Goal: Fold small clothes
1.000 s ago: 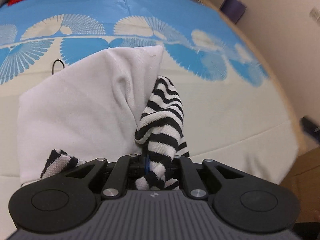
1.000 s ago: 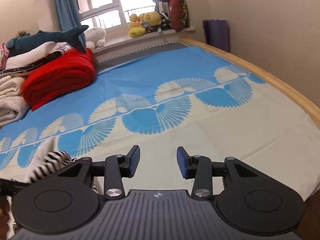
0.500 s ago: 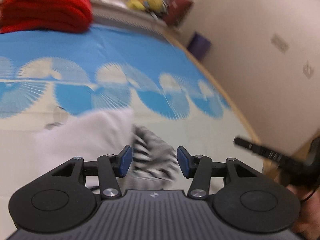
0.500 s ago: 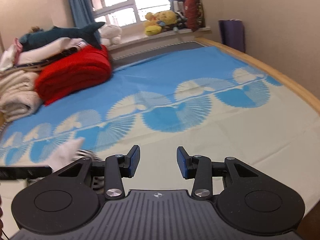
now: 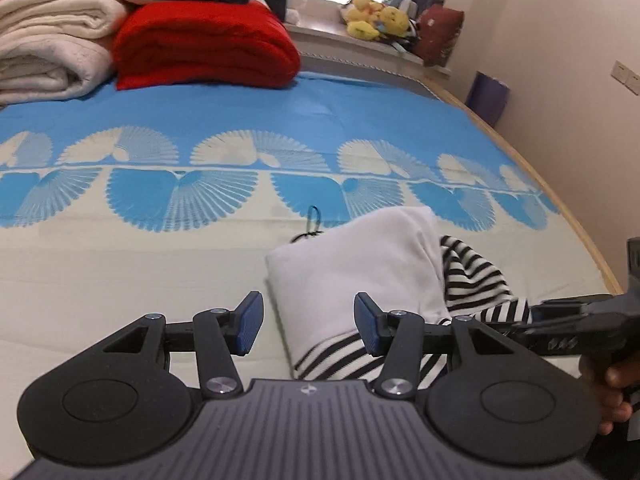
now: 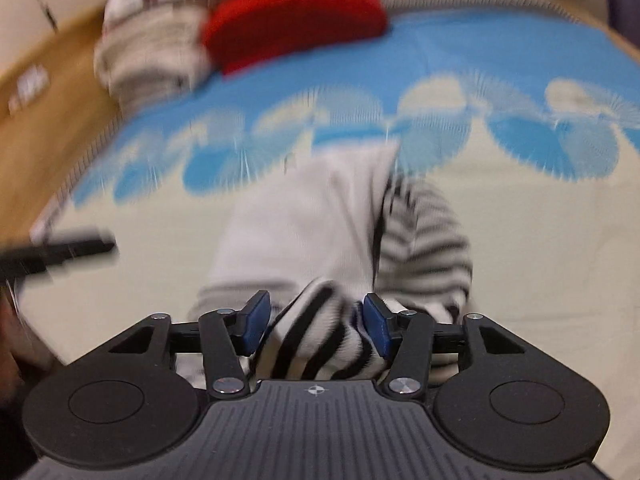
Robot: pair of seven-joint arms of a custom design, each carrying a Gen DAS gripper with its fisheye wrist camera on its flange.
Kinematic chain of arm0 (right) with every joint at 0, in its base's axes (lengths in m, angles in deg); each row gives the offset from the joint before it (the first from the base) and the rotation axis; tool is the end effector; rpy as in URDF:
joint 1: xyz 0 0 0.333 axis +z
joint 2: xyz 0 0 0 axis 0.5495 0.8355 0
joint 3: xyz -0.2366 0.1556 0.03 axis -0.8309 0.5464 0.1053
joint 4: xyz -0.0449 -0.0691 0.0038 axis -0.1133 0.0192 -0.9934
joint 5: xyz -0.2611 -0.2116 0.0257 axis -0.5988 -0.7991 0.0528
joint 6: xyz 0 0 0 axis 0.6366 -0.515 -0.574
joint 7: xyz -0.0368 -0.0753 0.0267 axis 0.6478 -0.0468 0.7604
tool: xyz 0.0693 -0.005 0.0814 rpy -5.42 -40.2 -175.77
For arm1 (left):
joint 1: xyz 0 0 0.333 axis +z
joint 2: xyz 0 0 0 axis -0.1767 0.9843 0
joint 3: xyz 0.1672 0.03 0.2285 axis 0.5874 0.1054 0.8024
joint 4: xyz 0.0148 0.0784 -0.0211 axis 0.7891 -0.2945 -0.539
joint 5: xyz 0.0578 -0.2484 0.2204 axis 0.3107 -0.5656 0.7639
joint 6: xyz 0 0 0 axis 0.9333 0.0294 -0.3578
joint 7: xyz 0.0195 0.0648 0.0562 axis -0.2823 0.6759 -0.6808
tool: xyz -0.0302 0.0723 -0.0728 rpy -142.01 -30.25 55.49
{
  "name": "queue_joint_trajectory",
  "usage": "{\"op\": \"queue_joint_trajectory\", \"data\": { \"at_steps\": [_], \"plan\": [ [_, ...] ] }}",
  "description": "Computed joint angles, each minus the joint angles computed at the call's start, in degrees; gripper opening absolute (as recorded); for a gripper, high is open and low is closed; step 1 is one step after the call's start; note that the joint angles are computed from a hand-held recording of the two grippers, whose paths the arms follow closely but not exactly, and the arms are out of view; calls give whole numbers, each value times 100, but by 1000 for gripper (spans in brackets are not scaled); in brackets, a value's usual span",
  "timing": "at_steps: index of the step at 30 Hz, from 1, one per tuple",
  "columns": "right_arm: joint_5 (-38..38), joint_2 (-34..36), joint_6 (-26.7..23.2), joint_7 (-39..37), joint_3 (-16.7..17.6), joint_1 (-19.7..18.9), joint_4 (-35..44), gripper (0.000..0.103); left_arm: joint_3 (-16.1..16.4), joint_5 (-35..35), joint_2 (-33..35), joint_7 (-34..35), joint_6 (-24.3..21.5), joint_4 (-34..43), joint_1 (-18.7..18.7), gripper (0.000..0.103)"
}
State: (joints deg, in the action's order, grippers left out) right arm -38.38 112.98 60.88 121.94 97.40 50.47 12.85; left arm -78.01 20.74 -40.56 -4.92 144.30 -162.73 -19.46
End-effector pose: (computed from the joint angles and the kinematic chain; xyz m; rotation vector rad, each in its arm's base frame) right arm 0.6117 0.2888 0.5106 -2.2098 1.0893 -0.0654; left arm 0.4744 -0.2225 0.5098 -2.0739 1.4061 -0.8422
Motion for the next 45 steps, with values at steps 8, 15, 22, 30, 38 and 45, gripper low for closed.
{"op": "queue_joint_trajectory", "data": {
  "at_steps": [8, 15, 22, 30, 38, 45],
  "plan": [
    [2143, -760, -69, -1457, 290, -1075, -845, 5, 63, -920, 517, 765, 363, 360, -178, 55],
    [1847, -1157, -757, -1923, -345, -1264, -1321, 2, -83, -2760, 1687, 2870, 149, 1499, -447, 55],
    [373, -819, -838, -1688, -538, -769, -1156, 2, 184, -2913, 2640, 3565, -1027, 2624, -997, 65],
    [-802, -365, -682, -1068, -542, -381, -933, 2, 237, -2905, 1764, 3776, -326, 1471, -950, 66],
    [-853, -442, -733, -1085, -407, -447, -1052, 5, 177, -2965, 2332, 4602, -2021, 2208, -1076, 66],
    [2140, -765, 806, -1497, 95, -1115, -1408, 36, 257, -3088, 1384, 4107, -1080, 1165, -787, 65]
  ]
}}
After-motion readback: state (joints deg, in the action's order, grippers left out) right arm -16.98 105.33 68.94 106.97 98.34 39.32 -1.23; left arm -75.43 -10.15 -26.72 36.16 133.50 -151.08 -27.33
